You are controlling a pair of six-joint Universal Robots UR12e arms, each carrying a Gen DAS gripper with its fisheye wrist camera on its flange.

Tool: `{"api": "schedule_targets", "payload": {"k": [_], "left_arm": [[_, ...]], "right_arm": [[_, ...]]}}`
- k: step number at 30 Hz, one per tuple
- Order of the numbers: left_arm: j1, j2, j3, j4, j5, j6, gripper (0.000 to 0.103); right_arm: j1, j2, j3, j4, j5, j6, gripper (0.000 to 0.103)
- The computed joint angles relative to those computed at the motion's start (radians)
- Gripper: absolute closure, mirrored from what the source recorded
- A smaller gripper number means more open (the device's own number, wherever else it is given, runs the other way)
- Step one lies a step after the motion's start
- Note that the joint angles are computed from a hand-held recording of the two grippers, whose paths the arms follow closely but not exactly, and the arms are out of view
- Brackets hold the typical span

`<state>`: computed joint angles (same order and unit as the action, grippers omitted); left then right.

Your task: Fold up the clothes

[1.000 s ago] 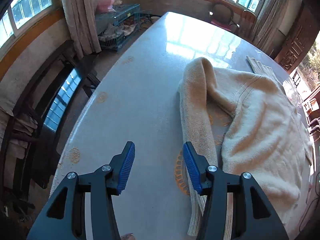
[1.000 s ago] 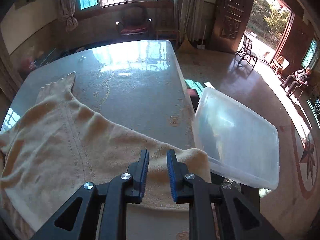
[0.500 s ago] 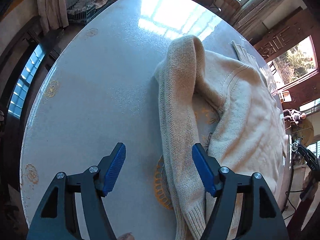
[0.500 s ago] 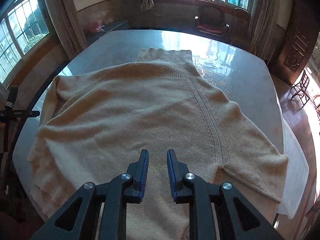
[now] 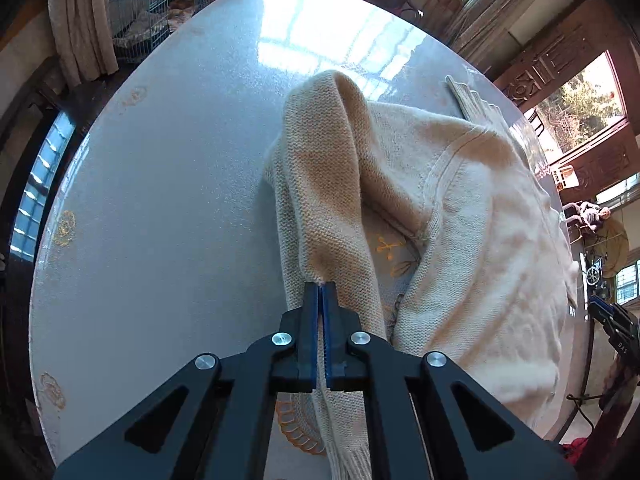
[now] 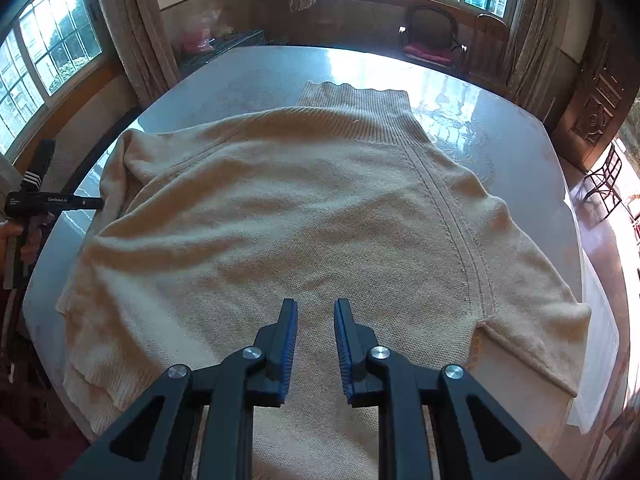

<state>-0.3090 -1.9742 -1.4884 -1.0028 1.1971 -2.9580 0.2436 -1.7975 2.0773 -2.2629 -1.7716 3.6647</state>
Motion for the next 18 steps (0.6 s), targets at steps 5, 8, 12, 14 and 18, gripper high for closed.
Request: {"api": "schedule_targets", "payload": {"k": [5,8,12,14,18], "left_arm": [[0.008,0.0,0.051,0.049,0.151,0.045,0.102],[-0.011,-0.013,0.101,0.103,0.342,0.125,0.102],[-0.046,-0.063,0.178,0.149,0.579,0.297,0.102],[-0.064,-0.103,0.216,0.184,0.705,0.358,0.101],[-0.087,-0.21,0.305,0.245,0.92,0.437,0.095]], "right_arm": [[-0.008,0.024,-0.01,-0.004,0.021,-0.002,0.085],[-0.012,0.044,-0.021,-0.005,0.043,-0.013,0.085],[-0.011,0.089,-0.048,0.001,0.059,-0.027,0.085],[-0.018,0.108,-0.055,-0.006,0.08,-0.032,0.085],[-0.033,0.141,-0.071,-0.013,0.108,-0.047,0.085]]}}
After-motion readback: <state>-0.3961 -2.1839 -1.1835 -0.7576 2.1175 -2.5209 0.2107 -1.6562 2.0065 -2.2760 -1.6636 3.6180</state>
